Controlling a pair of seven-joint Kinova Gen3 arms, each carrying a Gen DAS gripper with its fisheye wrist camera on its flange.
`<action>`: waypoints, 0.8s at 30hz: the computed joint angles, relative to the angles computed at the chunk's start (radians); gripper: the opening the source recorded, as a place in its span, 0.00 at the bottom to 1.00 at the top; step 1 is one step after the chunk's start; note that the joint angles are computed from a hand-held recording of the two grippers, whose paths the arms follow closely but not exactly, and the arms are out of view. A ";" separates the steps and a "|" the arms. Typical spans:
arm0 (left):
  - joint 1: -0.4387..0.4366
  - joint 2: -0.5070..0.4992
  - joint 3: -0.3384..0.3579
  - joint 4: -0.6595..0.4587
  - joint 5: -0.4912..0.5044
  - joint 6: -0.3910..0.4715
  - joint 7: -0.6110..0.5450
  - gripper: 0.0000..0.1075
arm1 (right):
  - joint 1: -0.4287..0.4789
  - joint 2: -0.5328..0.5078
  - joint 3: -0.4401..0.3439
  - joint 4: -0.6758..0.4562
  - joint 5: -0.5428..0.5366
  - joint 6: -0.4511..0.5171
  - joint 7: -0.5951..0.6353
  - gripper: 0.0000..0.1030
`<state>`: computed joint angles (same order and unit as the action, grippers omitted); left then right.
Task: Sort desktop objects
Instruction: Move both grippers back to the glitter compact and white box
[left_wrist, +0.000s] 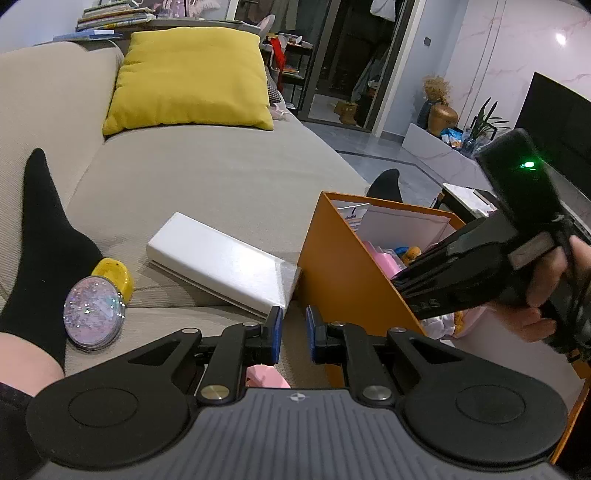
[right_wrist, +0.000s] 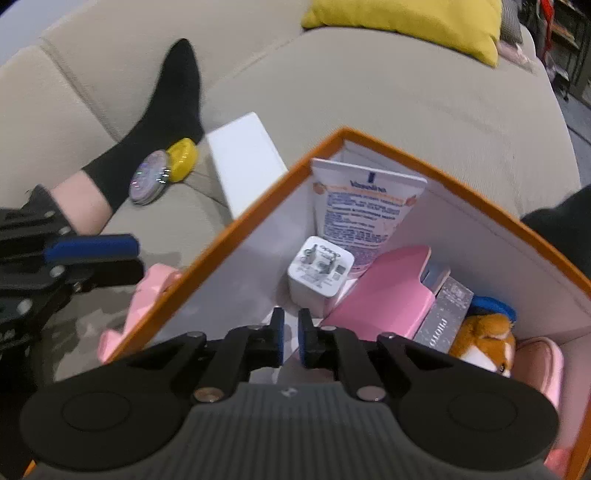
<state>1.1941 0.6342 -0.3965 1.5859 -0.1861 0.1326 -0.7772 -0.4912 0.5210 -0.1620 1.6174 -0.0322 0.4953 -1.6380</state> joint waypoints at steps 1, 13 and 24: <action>0.011 -0.005 -0.011 0.002 -0.001 0.006 0.002 0.13 | -0.002 -0.015 0.000 0.014 0.003 -0.007 0.001 0.13; 0.087 -0.065 -0.108 -0.016 -0.135 0.279 0.143 0.21 | -0.028 -0.212 -0.006 0.176 0.065 -0.225 -0.023 0.47; -0.148 0.045 0.107 -0.236 -0.217 0.514 0.065 0.36 | -0.187 -0.032 0.059 -0.131 0.147 -0.031 0.005 0.55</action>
<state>1.0466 0.6794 -0.2893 1.3499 -0.4029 0.6469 -0.7120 -0.6782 0.4893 -0.1033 1.4862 0.1146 0.4647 -1.6333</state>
